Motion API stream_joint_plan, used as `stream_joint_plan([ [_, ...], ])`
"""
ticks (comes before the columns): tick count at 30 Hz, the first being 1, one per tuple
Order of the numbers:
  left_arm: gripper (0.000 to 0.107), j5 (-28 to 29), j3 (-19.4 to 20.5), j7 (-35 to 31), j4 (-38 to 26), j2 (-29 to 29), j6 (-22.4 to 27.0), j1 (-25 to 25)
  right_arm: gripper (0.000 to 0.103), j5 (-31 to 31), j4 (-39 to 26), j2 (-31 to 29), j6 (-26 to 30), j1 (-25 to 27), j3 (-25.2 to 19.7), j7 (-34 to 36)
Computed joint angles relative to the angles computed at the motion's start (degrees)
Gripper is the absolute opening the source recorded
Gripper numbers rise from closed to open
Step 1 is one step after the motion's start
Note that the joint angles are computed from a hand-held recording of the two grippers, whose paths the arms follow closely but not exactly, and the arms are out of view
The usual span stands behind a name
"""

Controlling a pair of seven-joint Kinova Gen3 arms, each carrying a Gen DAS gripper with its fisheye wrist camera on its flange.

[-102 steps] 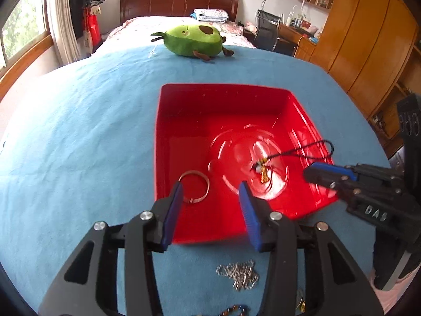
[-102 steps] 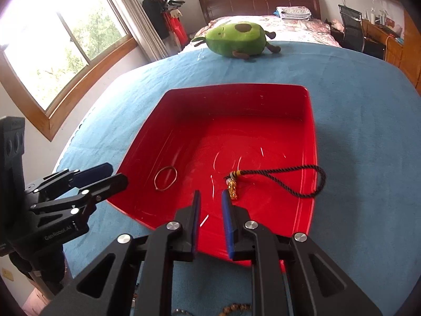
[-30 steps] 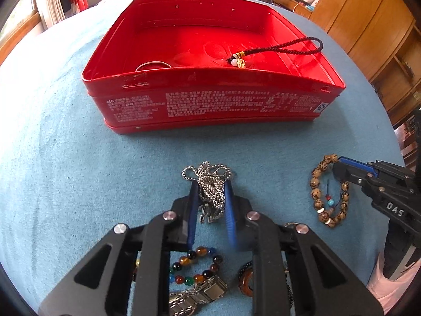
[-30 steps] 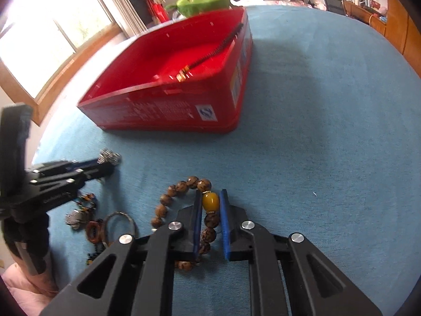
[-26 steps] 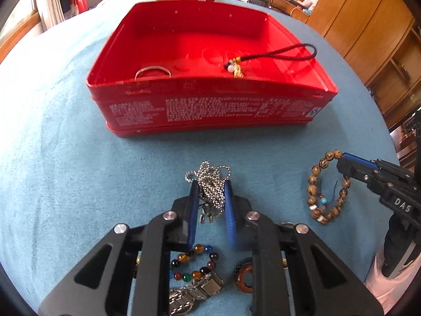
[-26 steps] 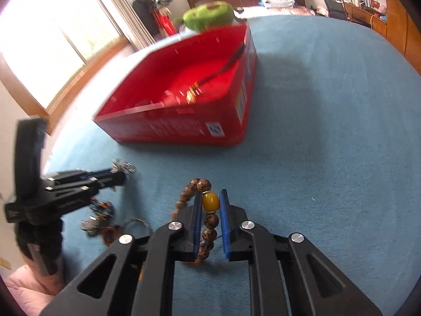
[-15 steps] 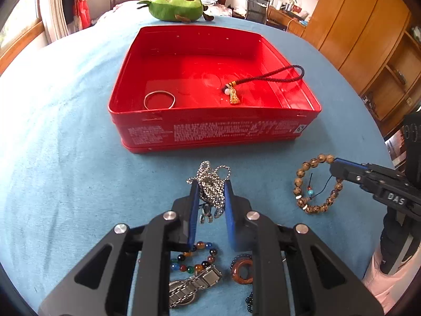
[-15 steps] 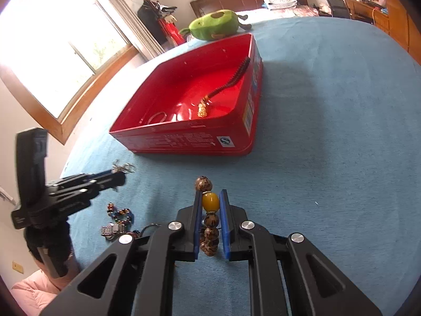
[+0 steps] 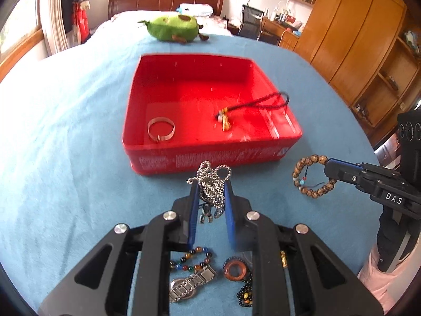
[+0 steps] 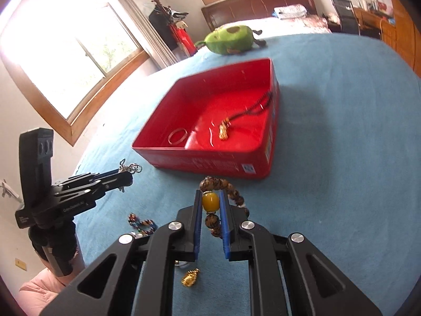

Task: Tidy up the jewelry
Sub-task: 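Carry the necklace and bead bracelet into the red tin and release both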

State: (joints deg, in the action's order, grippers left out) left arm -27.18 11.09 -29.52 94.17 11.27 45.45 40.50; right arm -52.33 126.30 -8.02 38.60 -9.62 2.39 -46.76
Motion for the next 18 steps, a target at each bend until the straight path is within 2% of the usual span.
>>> stream_joint_plan([
  [8,0.017,0.4,-0.7,-3.0,-5.3,1.5,2.5,-1.4,0.013,3.7,-7.7,0.2,1.8,-1.2,-1.1,-4.9],
  [12,0.017,2.0,-1.9,-5.4,-8.2,3.8,2.7,-2.7,0.013,6.1,-12.1,3.3,-0.1,-2.0,-3.0,-9.1],
  [18,0.017,5.1,-3.7,-8.6,-11.7,7.6,2.2,-4.7,0.013,5.5,-16.1,9.3,-3.4,-2.1,-5.3,-10.3],
])
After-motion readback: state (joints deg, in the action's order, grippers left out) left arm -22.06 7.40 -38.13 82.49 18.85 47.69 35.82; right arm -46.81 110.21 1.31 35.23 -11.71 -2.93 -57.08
